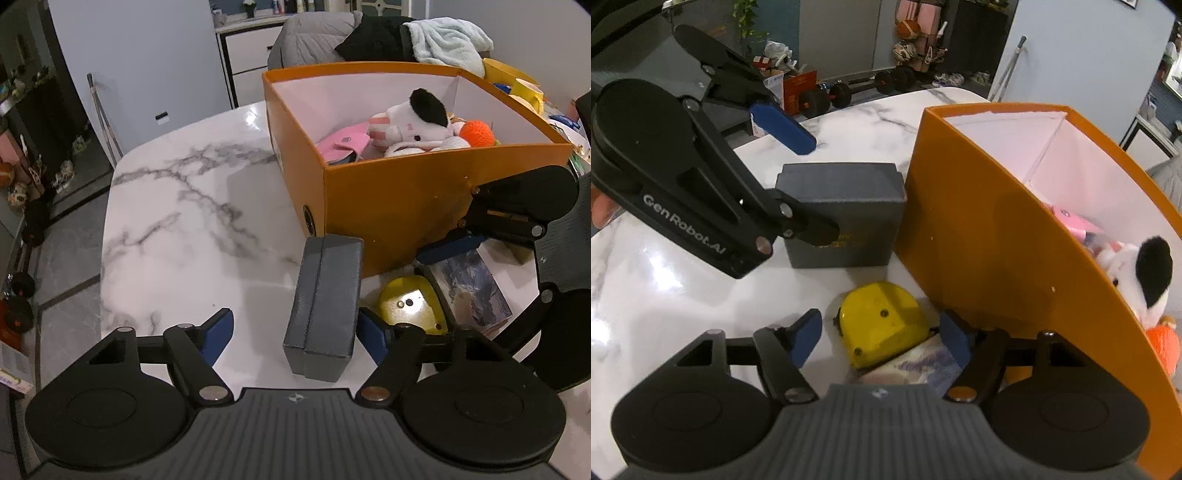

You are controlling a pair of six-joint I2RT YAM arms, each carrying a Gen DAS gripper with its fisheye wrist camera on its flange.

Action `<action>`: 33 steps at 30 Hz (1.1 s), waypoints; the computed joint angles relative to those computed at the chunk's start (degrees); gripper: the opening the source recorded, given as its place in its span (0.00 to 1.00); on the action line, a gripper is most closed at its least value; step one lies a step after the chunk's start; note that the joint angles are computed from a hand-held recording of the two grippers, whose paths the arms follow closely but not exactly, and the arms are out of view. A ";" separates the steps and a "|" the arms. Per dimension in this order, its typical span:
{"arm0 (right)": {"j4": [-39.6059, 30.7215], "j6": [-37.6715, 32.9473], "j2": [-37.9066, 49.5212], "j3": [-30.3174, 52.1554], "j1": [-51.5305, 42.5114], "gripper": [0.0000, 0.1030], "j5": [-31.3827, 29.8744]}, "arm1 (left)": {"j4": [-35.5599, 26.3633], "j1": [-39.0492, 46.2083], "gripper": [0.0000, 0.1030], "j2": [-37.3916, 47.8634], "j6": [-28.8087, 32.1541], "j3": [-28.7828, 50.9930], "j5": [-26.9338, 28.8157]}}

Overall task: Organize objects
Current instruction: 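Grasp the grey box with the left gripper while the right grasps the yellow tape measure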

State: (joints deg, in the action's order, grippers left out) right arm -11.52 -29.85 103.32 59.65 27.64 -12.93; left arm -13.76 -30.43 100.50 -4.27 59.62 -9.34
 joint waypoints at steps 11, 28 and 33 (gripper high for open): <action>-7.55 -4.87 4.12 6.61 2.78 0.71 3.61 | -0.81 -0.11 0.62 3.48 -0.14 2.55 1.08; -9.28 -0.84 2.78 4.26 -2.12 0.56 -4.70 | -0.79 0.91 0.38 -0.35 0.10 -1.94 2.73; -6.84 1.52 3.33 4.37 -0.33 0.61 -2.25 | -0.71 1.04 0.39 -1.58 -0.15 -3.32 2.82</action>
